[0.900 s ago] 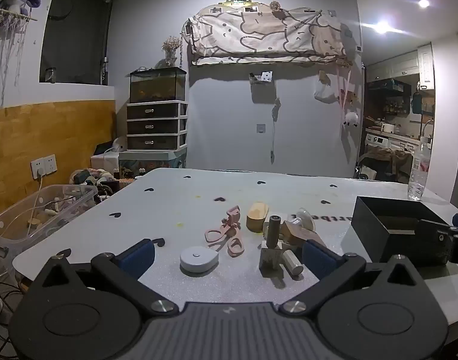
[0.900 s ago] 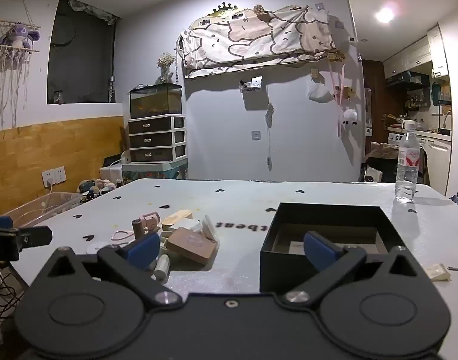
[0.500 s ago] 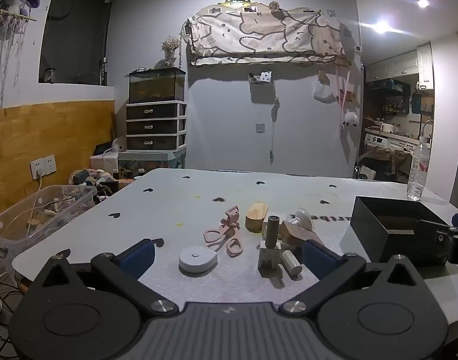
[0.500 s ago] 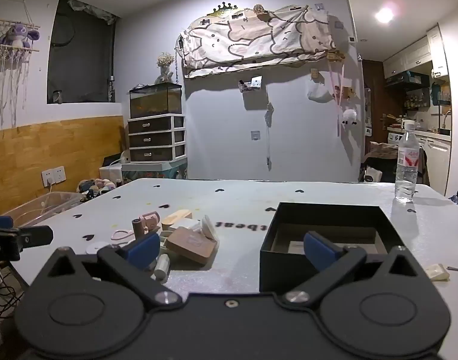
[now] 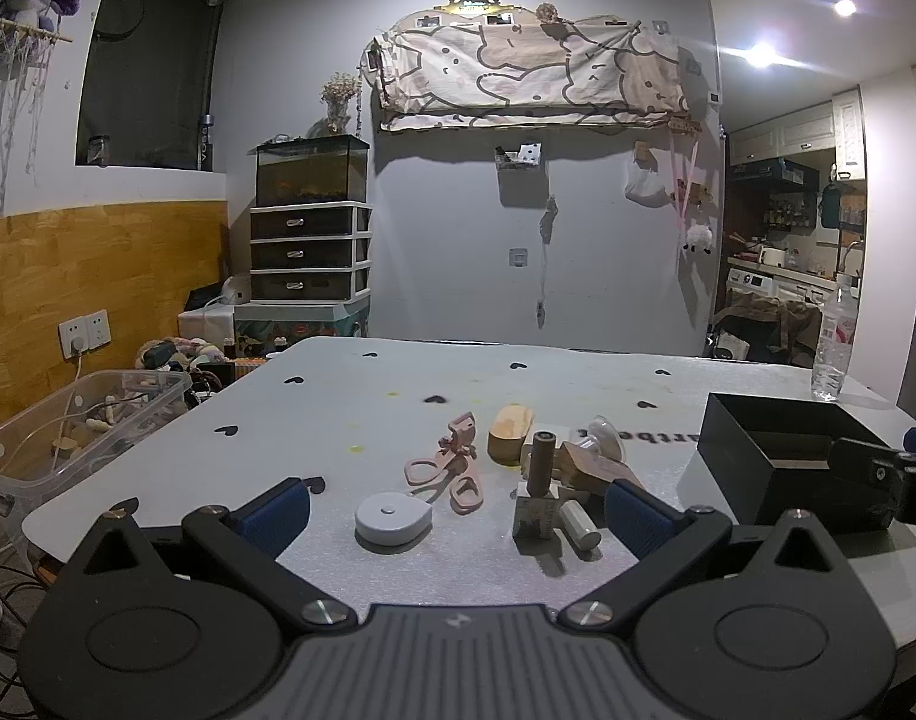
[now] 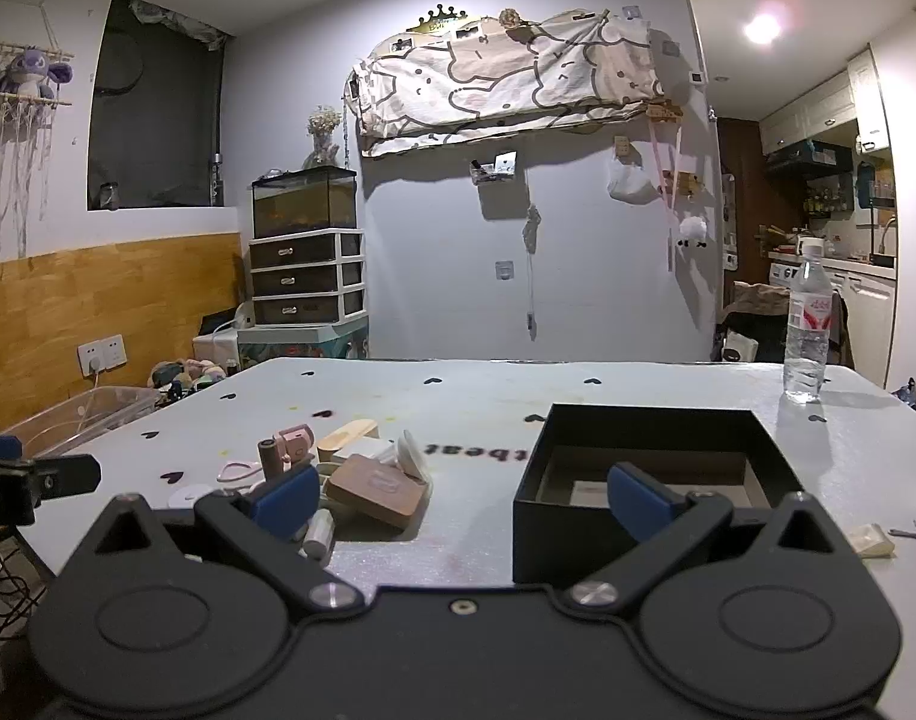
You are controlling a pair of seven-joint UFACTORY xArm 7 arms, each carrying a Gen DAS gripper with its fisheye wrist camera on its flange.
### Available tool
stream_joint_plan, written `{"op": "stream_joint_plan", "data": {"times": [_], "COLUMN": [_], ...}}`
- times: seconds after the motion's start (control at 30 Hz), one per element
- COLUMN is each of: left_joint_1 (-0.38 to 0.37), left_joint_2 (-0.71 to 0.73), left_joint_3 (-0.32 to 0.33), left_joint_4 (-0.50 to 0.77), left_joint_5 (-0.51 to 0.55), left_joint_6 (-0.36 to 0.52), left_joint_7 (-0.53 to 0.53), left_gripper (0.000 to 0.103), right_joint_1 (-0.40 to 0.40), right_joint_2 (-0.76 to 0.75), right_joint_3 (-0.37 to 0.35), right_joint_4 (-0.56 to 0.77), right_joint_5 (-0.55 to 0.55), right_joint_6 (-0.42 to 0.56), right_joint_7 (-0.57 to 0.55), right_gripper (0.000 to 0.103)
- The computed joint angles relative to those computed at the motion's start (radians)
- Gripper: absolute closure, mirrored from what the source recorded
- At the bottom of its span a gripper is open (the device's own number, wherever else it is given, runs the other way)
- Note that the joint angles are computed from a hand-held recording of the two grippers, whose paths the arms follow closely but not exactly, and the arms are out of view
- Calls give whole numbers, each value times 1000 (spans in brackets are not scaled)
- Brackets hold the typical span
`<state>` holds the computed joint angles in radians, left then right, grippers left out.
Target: Organize rigid objects
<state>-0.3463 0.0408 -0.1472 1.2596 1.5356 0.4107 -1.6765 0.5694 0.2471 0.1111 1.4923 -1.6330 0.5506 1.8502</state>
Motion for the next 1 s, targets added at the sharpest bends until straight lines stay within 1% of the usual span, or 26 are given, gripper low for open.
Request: {"op": "stream_joint_plan", "data": {"times": [1.0], "left_joint_1": [-1], "left_joint_2": [0], "left_joint_3": [0], "left_joint_4": [0], "left_joint_5": [-1], "left_joint_6": [2], "left_joint_7": [-1], "left_gripper": [0], "right_joint_1": [6], "right_joint_2": [6], "right_joint_3": [-3], "right_joint_4": [8], "right_joint_5": [7], "right_joint_6": [4], "right_joint_7": [-3], "right_gripper": [0]}}
